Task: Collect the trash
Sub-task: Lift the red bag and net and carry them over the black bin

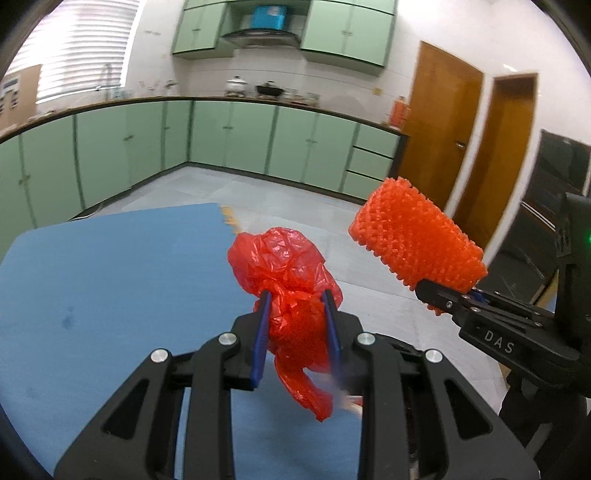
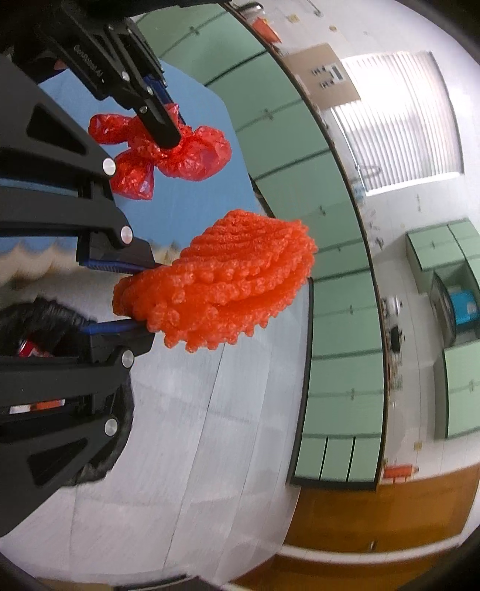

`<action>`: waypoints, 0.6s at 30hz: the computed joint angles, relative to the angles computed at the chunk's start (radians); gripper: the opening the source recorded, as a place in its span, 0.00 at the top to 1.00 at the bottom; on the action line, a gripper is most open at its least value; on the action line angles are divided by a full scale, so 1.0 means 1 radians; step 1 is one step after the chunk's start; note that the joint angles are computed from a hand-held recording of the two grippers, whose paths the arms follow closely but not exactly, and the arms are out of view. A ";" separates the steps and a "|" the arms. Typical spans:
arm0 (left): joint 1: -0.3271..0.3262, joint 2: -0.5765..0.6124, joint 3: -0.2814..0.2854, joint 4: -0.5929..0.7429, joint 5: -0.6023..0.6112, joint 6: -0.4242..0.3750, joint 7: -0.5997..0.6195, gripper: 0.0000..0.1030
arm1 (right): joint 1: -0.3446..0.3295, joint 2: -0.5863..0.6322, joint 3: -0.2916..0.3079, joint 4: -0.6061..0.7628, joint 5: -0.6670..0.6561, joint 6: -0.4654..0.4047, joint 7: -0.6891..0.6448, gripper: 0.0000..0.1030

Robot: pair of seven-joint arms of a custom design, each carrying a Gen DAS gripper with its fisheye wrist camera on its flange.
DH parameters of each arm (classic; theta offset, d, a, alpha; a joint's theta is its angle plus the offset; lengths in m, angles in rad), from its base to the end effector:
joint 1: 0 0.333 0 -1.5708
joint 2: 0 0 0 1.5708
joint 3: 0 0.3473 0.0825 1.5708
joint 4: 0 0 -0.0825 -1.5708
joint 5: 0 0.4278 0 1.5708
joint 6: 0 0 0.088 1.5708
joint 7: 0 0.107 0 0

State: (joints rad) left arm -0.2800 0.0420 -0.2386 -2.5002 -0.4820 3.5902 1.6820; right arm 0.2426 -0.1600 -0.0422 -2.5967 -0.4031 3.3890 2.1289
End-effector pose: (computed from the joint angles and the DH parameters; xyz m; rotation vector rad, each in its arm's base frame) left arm 0.4906 -0.2122 0.3846 -1.6225 1.7445 -1.1382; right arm 0.4789 0.1416 0.4207 -1.6613 1.5334 -0.5487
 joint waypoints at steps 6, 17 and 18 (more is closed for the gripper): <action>-0.030 0.058 -0.025 0.046 0.060 0.001 -0.026 0.76 | -0.152 -0.070 0.084 -0.093 0.101 0.006 -0.088 0.79; -0.168 0.209 0.011 0.204 -0.008 -0.085 0.087 0.76 | -0.164 -0.059 -0.022 -0.165 0.123 0.001 -0.126 0.79; -0.188 0.225 0.024 0.222 -0.027 -0.098 0.107 0.76 | -0.160 -0.050 -0.034 -0.165 0.118 0.001 -0.123 0.79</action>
State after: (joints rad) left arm -0.4684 0.2669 -0.2148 -2.2780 -0.5088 3.4926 1.7886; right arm 0.0823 -0.2101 -0.0757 -2.7615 -0.2848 3.3902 2.0061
